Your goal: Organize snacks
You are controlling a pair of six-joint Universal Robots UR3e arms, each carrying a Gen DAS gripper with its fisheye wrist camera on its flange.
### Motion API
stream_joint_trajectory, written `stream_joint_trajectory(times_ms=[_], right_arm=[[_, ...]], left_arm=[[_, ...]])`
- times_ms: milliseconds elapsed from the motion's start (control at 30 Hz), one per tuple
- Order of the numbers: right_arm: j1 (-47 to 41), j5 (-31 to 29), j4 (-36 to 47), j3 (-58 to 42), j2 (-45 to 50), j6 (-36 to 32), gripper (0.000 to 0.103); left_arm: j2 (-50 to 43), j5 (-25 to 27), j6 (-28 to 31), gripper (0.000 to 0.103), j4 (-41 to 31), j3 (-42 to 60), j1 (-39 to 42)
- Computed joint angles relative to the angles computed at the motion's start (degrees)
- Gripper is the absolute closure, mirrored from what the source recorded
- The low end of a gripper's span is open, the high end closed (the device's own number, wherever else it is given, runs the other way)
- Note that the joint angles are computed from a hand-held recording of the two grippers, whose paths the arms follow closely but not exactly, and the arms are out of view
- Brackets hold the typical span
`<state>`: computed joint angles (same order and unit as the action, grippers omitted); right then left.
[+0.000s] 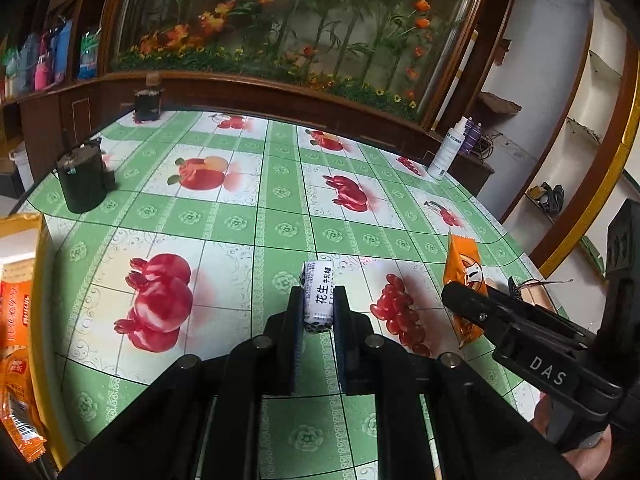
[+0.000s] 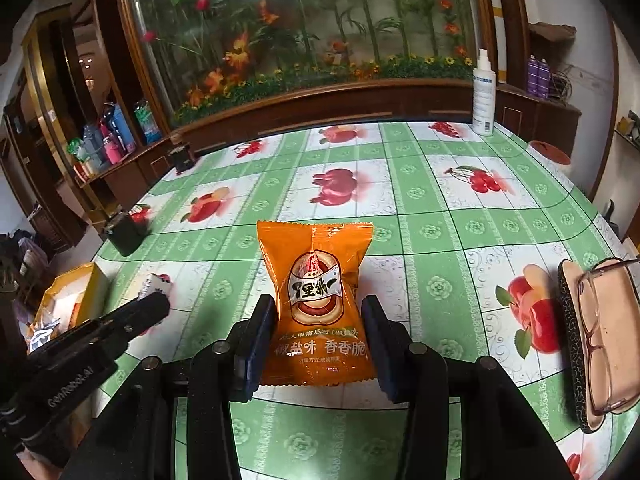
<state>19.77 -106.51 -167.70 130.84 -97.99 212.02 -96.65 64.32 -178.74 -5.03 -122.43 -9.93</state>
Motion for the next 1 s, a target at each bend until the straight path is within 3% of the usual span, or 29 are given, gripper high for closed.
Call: stream_joint_trajectory(times_ms=[300, 600, 1000], right_arm=[[3.19, -2.73, -0.29, -2.21, 2.66, -0.80, 0.054], [3.56, -2.53, -0.87, -2.19, 2.55, -1.21, 0.054], [4.20, -2.98, -0.75, -2.77, 3.00, -1.33, 0.054]], left_arm=[[0.84, 6.23, -0.90, 0.090, 4.43, -1.40, -2.53], [-1.03, 16.41, -0.45, 0.090, 10.90, -1.55, -7.90], [-2.04, 21.38, 0.70, 0.090, 14.36, -1.77, -10.54]])
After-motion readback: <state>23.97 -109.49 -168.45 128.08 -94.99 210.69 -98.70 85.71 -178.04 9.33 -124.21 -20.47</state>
